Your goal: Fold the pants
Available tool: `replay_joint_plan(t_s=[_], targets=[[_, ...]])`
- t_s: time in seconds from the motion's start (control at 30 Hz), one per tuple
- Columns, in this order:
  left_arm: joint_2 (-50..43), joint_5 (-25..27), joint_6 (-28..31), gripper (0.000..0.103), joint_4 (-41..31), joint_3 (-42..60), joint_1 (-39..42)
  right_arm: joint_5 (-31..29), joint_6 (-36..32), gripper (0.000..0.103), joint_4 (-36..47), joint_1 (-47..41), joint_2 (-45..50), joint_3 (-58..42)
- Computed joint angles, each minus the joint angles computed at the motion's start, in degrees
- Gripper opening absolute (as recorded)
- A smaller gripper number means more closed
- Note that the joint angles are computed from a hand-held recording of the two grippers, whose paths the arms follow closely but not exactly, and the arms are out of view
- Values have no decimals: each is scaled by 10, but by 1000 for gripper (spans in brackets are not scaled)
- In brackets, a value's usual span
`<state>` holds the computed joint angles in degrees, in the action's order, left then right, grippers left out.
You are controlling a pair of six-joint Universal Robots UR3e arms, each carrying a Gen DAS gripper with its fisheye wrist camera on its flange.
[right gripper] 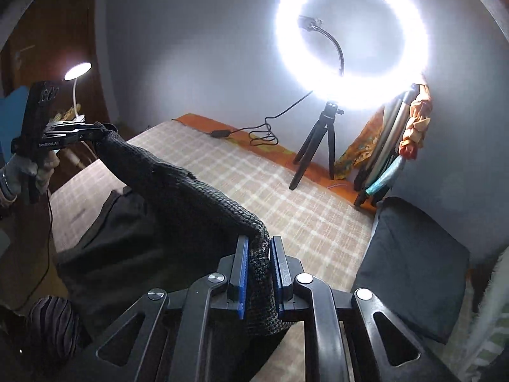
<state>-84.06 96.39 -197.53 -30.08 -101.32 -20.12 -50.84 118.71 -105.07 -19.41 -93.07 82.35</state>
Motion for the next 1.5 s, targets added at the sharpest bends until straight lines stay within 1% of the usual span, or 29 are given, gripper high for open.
replay_joint_plan(t_s=[0.07, 0.1, 0.17, 0.2, 0.37, 0.43, 0.5, 0.63, 0.7, 0.77, 0.87, 1.0, 1.13, 1.27, 1.33, 1.37, 1.4, 1.43, 1.5], targets=[[32, 25, -20, 23, 3, -35, -34, 16, -45, 11, 29, -33, -52, 47], [39, 38, -30, 23, 3, -45, -51, 22, -60, 11, 40, -44, -69, 62], [48, 69, -51, 23, 6, -64, -87, 38, -113, 10, 82, -81, -128, 113], [52, 84, -63, 23, 5, -73, -106, 41, -132, 10, 96, -91, -146, 130], [39, 160, -129, 23, 24, -117, -208, 38, -272, 10, 179, -163, -267, 242], [29, 173, -152, 22, 35, -135, -235, 36, -317, 10, 209, -192, -300, 271], [23, 173, -179, 22, 54, -162, -249, 30, -364, 10, 241, -223, -330, 300], [20, 166, -232, 22, 115, -221, -259, 17, -417, 10, 278, -267, -359, 338], [14, 177, -250, 22, 129, -230, -275, 11, -453, 10, 308, -291, -380, 354], [5, 191, -263, 21, 127, -229, -293, 5, -486, 10, 336, -311, -400, 366], [-5, 203, -281, 21, 120, -231, -315, -5, -501, 10, 341, -318, -411, 382], [-16, 218, -296, 21, 114, -235, -341, -19, -497, 10, 322, -312, -401, 398], [-25, 200, -307, 21, 133, -256, -339, -37, -485, 10, 271, -294, -403, 434], [-31, 192, -306, 21, 154, -271, -338, -52, -452, 10, 205, -262, -381, 459], [-25, 187, -305, 23, 153, -277, -340, -54, -447, 11, 203, -259, -372, 456], [-18, 184, -308, 29, 138, -276, -340, -54, -445, 11, 208, -260, -366, 449], [-7, 175, -312, 31, 116, -273, -338, -58, -443, 13, 214, -258, -357, 439], [4, 169, -316, 33, 87, -269, -340, -62, -444, 16, 223, -257, -348, 429], [23, 175, -333, 33, 25, -255, -351, -69, -454, 27, 254, -262, -333, 398]])
